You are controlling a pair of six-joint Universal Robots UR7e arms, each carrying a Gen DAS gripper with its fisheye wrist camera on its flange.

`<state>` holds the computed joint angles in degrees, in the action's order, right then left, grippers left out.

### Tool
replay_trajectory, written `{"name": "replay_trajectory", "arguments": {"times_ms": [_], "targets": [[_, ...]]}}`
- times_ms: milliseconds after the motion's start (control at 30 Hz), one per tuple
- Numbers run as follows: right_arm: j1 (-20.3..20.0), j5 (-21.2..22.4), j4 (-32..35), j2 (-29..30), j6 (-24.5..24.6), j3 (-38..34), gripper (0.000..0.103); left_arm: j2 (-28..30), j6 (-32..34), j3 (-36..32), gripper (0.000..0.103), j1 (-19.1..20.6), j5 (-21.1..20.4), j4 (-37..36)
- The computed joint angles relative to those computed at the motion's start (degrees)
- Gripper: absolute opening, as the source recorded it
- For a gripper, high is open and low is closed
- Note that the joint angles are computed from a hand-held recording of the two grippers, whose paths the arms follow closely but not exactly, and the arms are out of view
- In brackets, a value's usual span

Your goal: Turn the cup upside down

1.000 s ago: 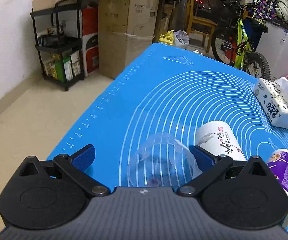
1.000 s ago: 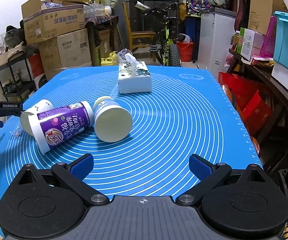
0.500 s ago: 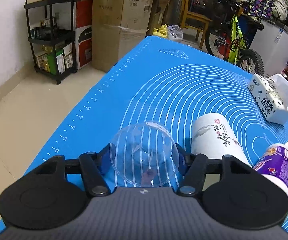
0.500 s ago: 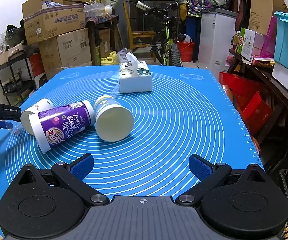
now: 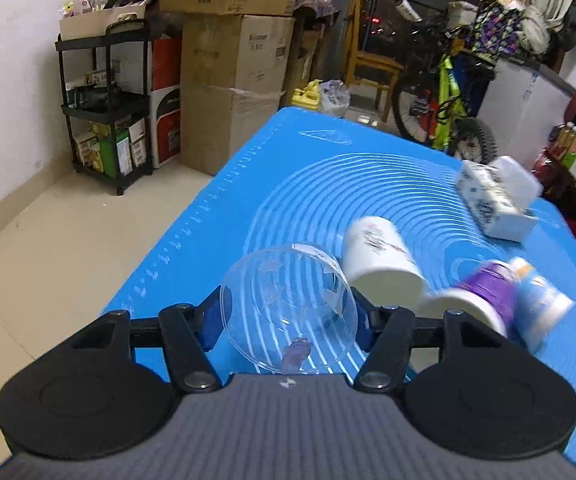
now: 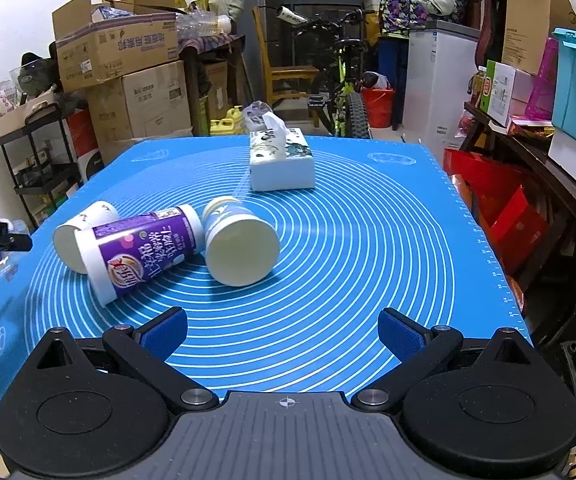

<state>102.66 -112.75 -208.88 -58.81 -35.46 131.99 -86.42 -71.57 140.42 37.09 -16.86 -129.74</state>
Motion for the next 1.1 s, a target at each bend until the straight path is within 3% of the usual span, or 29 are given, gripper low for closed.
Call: {"name": "replay_trajectory", "arguments": {"times_ms": [100,167,300,467,600,800,1100], "targets": [[0.2,0.0,0.3,-0.7,0.1,0.5,0.101,0.5,-2.6,0.6,0.063,-3.4,-1.7,2.4],[0.2,0.1,0.7,-1.3,0.5,0.9,0.101,2.5,-2.0,1.2,0.063,-5.4,-3.3,-0.2],[-0.1,0.1,1.5,-2.4,0.9,1.7,0.101,8.9,3.1,2.2,0.063,-6.8,-6.3,-13.3],[-1.1,0.1,2.5,-3.8,0.7,2.6,0.101,18.5,9.1,1.2,0.063,-5.8,-9.0,-27.6],[-2.4,0.3,3.5,-4.7,1.3,2.9,0.101,25.3,12.3,-0.2,0.063,-5.5,-9.5,-34.1],[-3.4,0.3,4.4,-5.1,1.5,3.1,0.101,27.8,12.7,-0.4,0.065,-5.0,-10.2,-35.1],[-3.6,0.3,4.8,-4.7,1.7,3.2,0.101,26.7,11.3,-0.3,0.083,-5.3,-11.8,-31.5]]}}
